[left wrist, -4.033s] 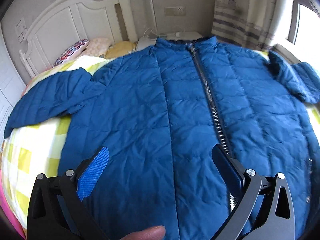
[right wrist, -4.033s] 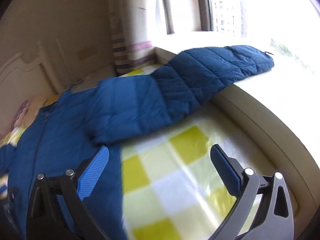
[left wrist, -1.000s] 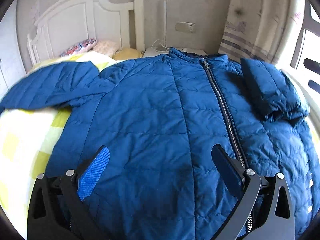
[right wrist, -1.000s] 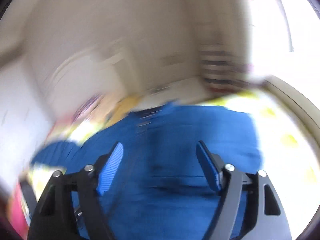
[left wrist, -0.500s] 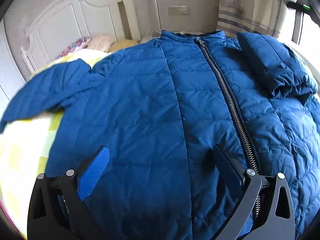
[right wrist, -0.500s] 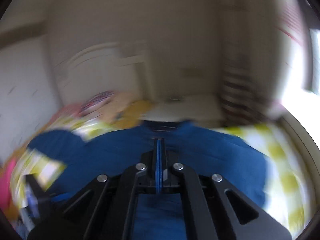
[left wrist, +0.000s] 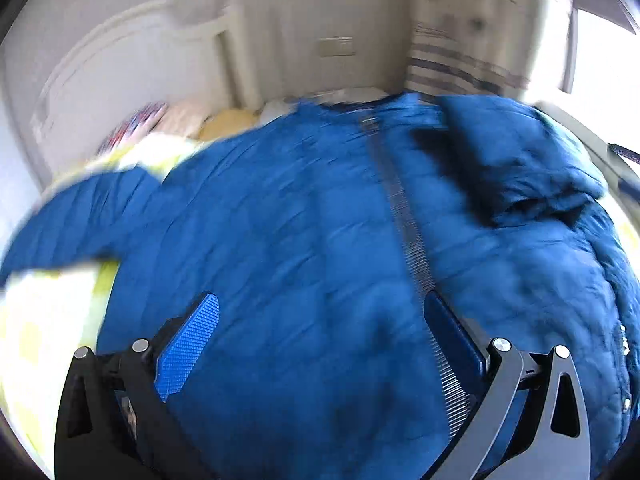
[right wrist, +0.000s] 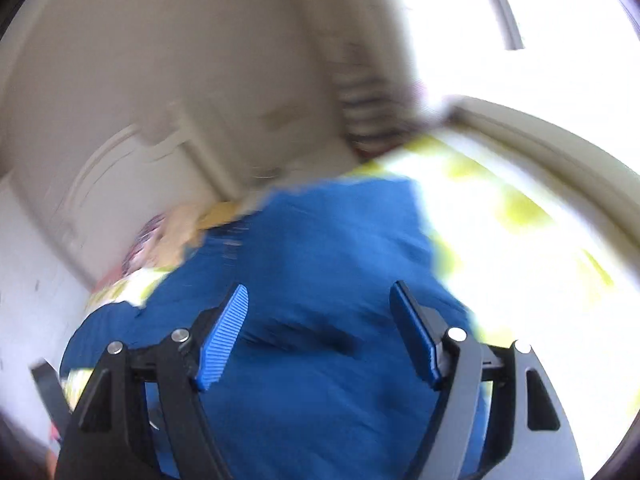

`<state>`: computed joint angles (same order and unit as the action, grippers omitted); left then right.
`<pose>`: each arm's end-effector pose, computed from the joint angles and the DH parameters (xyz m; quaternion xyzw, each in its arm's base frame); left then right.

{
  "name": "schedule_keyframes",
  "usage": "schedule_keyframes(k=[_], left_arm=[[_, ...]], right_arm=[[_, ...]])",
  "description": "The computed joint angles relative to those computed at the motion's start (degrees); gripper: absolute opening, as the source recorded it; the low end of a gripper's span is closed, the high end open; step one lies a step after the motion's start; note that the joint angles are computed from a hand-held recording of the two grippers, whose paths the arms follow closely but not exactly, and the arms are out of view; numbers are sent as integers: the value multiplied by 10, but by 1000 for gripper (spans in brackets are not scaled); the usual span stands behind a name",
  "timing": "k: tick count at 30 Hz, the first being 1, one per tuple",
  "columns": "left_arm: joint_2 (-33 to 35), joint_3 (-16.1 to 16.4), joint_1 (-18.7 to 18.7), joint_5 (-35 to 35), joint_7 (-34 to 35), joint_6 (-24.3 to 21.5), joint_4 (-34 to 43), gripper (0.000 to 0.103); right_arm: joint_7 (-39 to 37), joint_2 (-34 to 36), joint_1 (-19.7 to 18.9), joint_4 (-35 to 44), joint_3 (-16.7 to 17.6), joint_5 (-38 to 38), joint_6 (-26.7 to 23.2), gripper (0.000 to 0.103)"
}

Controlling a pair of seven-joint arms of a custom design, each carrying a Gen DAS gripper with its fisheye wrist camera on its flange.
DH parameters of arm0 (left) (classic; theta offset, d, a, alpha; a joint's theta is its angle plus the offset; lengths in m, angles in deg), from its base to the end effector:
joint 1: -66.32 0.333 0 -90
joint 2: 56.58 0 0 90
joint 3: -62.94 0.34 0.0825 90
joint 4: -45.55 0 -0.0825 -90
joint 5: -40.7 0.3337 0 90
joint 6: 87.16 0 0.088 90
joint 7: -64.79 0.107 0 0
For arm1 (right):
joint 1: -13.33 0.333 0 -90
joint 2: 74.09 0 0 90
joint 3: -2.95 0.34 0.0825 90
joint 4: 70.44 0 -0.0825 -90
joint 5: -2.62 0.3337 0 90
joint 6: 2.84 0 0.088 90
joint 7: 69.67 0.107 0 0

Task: Fold large clothes

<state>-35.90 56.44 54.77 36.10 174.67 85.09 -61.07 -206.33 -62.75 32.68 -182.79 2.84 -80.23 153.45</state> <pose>0.6230 -0.1861 0.4727 -0.4458 0.8085 -0.2928 0.2487 0.5398 0.2279 0.4636 -0.3454 0.8095 -0.2544 0.4008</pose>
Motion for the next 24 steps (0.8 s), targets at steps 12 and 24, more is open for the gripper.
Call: schedule_keyframes(k=[12,24], left_arm=[[126,86,-217,258,-9,-100,245,98],[159,-103,-38,-25,43,-163,322,24]], right_arm=[[-18,-25,11,-82,18,81,-54,71],[64,-41,3,-104,24,21,-26,71]])
